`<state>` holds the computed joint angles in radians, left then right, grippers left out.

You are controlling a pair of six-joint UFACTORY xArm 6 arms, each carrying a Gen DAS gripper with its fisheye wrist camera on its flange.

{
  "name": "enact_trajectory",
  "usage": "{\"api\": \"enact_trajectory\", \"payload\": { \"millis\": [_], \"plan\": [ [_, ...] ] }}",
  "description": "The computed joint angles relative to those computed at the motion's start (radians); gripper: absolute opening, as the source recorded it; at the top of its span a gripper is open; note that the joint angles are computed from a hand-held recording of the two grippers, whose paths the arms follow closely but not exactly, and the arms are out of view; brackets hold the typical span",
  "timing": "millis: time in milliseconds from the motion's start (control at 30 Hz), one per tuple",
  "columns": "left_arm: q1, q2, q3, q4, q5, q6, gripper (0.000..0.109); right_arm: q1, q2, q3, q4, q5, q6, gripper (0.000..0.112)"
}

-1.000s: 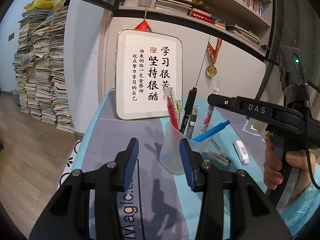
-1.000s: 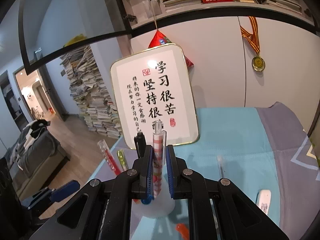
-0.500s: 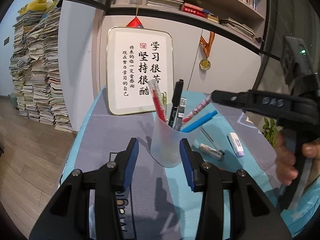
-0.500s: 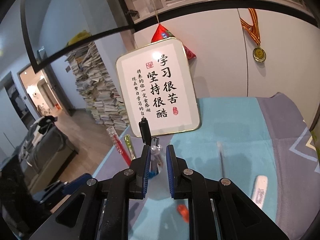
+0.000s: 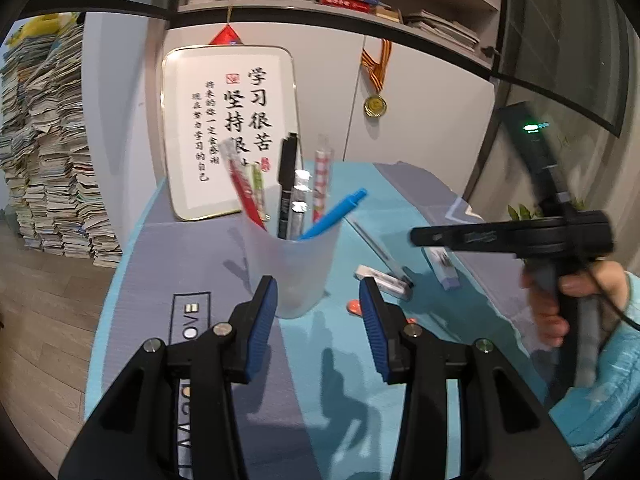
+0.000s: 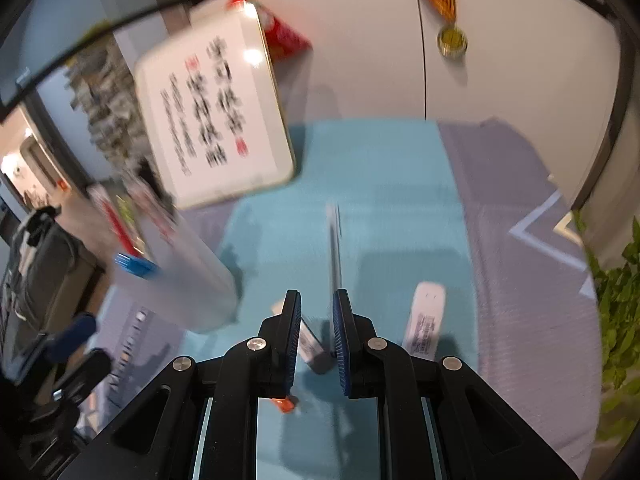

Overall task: Organize stationery
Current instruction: 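Grasp the clear gel pen with the right gripper while the left gripper grasps the white correction tape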

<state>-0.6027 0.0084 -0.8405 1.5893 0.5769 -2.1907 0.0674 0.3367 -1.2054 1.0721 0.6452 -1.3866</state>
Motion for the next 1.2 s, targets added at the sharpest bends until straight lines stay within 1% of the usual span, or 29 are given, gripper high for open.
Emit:
{"api": "enact_trajectory", "payload": {
  "millis": [100,133,267,333,367,400,467,500,600,733,800,867,933,1067,1200],
  "plan": [
    [-0.004,0.014,-0.014,-0.025,-0.002,0.027,0.040,0.026,0.050,-0.040,-0.061,-0.032,0.055,0.015],
    [-0.004,0.017,-0.017,-0.028,-0.004,0.030,0.040,0.035,0.074,-0.062,-0.103,-0.035,0.089,0.015],
    [-0.005,0.030,-0.032,-0.046,-0.008,0.056,0.040,0.051,0.126,-0.105,-0.173,-0.027,0.150,0.015],
    [-0.003,0.043,-0.044,-0.057,-0.018,0.071,0.040,0.066,0.144,-0.105,-0.219,-0.067,0.182,0.015],
    [0.000,0.050,-0.051,-0.060,-0.027,0.077,0.040,0.071,0.146,-0.098,-0.212,-0.086,0.159,0.015],
    [0.000,0.055,-0.055,-0.061,-0.032,0.078,0.040,0.073,0.142,-0.090,-0.193,-0.096,0.126,0.010],
    [-0.002,0.069,-0.070,-0.066,-0.041,0.088,0.040,0.071,0.129,-0.070,-0.212,-0.113,0.123,0.010],
    [-0.003,0.075,-0.078,-0.069,-0.046,0.095,0.040,0.064,0.124,-0.065,-0.211,-0.105,0.118,0.010],
    [-0.009,0.092,-0.101,-0.079,-0.056,0.117,0.040,0.014,0.086,-0.034,-0.184,-0.030,0.069,0.010],
    [-0.009,0.129,-0.141,-0.108,-0.085,0.153,0.040,-0.097,-0.007,0.045,-0.143,0.103,-0.034,0.010],
    [-0.005,0.160,-0.176,-0.132,-0.116,0.189,0.040,-0.157,-0.056,0.092,-0.095,0.129,-0.098,0.010],
    [-0.005,0.194,-0.218,-0.158,-0.143,0.232,0.040,-0.205,-0.081,0.118,-0.039,0.116,-0.148,0.010],
    [-0.006,0.242,-0.275,-0.204,-0.175,0.301,0.040,-0.247,-0.088,0.127,0.001,0.083,-0.174,0.010],
    [0.003,0.346,-0.412,-0.338,-0.213,0.468,0.040,-0.282,-0.034,0.102,-0.027,0.033,-0.129,0.010],
    [0.000,0.443,-0.542,-0.478,-0.187,0.610,0.042,-0.297,-0.001,0.091,-0.053,0.065,-0.129,0.010]
  ]
}}
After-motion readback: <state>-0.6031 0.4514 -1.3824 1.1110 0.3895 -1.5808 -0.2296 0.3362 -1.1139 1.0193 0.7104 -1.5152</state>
